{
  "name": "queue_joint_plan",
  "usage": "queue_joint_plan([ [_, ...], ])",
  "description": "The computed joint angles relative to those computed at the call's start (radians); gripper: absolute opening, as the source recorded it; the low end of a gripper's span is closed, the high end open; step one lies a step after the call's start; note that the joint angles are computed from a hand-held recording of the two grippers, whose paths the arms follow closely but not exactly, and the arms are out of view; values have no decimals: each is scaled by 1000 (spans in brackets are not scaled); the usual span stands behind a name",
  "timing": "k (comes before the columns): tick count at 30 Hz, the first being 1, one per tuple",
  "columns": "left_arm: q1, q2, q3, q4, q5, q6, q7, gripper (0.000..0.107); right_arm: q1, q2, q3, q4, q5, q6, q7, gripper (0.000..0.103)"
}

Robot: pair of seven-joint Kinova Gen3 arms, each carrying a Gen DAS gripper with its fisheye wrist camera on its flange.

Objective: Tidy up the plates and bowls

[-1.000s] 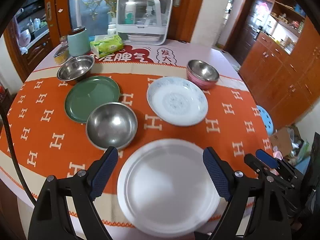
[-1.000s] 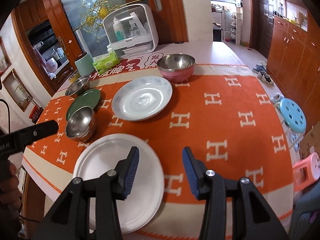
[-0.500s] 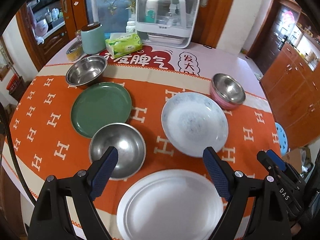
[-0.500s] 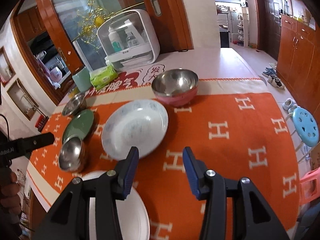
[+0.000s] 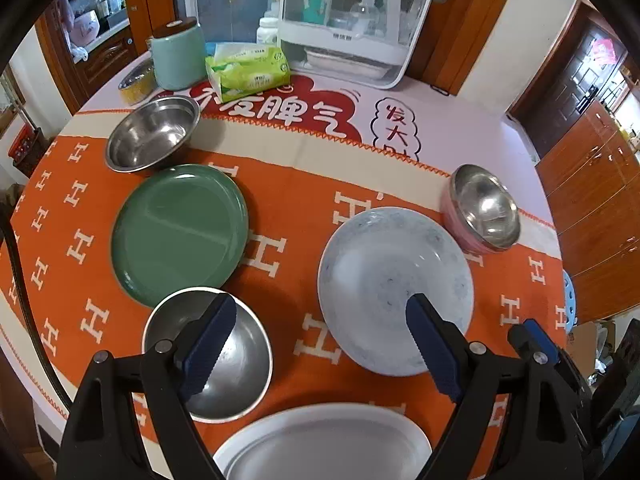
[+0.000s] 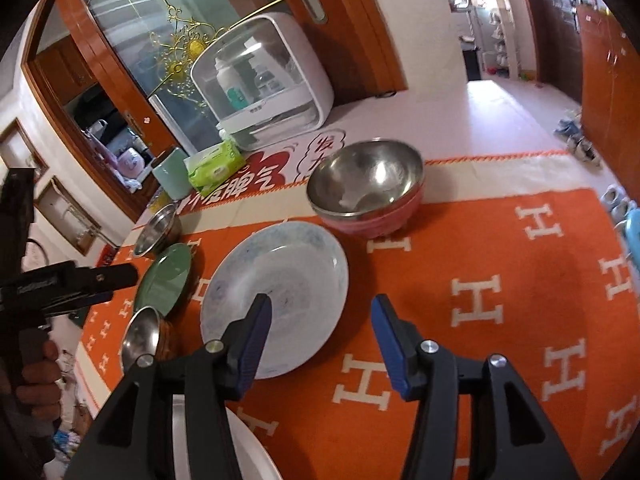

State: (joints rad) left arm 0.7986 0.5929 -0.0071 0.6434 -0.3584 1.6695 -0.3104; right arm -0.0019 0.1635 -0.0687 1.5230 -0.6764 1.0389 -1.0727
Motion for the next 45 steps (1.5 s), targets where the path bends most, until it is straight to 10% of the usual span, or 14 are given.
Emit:
queue_joint_plan([
  [18, -170, 45, 48, 102, 197, -145, -75, 85, 25, 145, -40, -27, -32, 78, -14, 52],
  [33, -241, 118, 66, 58, 300, -125, -182, 47, 23, 188, -61, -43, -38, 88, -47, 22],
  [45, -252, 127, 67, 76, 328, -162, -195, 21, 51, 215, -72, -41, -84, 107, -32, 19],
])
